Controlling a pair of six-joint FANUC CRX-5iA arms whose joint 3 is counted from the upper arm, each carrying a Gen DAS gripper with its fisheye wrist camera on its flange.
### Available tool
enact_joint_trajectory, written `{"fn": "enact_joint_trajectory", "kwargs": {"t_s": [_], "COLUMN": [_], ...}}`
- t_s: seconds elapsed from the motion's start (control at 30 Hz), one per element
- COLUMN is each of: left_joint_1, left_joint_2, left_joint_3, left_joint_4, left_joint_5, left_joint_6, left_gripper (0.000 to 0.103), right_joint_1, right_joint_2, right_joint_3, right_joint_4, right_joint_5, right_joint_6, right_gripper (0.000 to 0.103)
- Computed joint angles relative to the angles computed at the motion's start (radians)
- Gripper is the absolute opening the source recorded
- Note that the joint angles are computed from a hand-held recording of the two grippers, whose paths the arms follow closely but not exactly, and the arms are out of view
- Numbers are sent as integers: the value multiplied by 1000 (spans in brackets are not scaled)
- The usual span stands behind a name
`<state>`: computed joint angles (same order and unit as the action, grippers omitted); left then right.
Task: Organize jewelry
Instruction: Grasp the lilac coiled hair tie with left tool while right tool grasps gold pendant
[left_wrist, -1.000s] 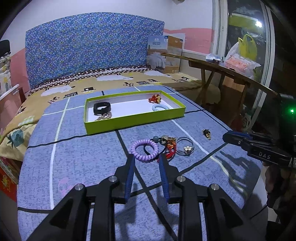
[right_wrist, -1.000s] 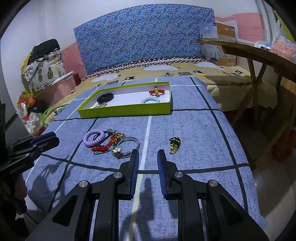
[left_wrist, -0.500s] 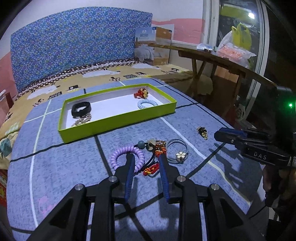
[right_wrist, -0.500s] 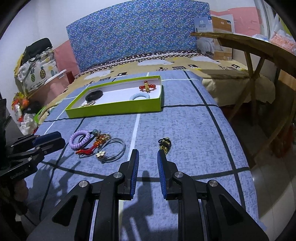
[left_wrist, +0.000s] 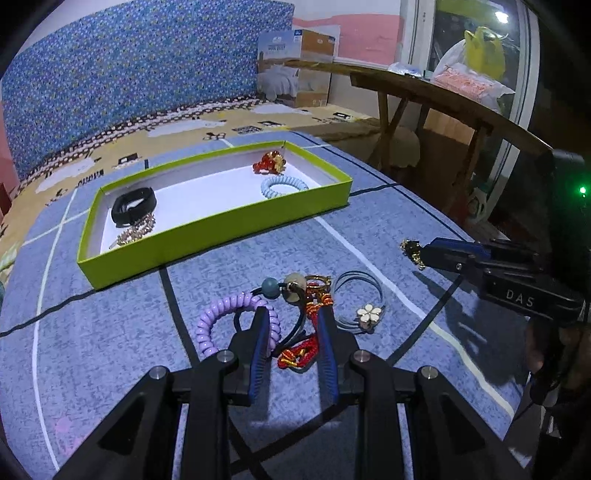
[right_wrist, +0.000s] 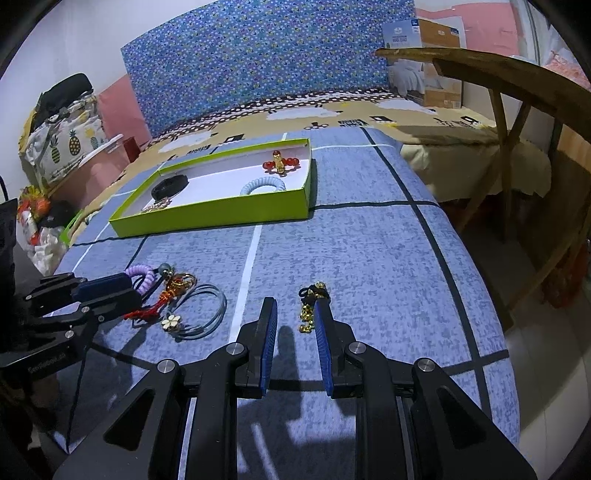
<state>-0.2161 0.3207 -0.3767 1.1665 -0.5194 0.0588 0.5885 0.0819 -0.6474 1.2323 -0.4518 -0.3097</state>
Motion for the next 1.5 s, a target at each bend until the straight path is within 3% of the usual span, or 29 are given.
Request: {"fn": "enact_joint_trajectory", "kwargs": {"t_s": [0.27,0.57,0.7,0.9,1.03,1.2,1.3,1.5], "left_joint_1": [-13,15,27,48,48,51,56,59], "left_joint_2": [-1,8,23,49,47,44,41,22], "left_joint_3": [-1,15,48,116,115,110,101,61], "left_joint_4": [4,-37,-153,-370,-377,-376,-353,-260], "left_joint_5": [37,76,108,82,86,95,92,100], "left_joint_6": [-29,73,194,395,401,401,388,314], "left_gripper": [28,28,28,28,27,12,11,10], "right_joint_1": [-3,-14,-13,3,7,15,19,20], "right_joint_2": [15,22,28,44,52,62,64,56], "right_joint_3": [20,25,34,66,82,105,110,90], "right_joint_4": [-44,-42,-74,-169,-227,-273,-280,-240], "right_joint_5": [-4,6,5,-25,-33,-54,-61,-53], "right_joint_6": [43,45,69,145,186,243,261,229], "right_gripper": [21,21,21,21,21,21,15,14]}}
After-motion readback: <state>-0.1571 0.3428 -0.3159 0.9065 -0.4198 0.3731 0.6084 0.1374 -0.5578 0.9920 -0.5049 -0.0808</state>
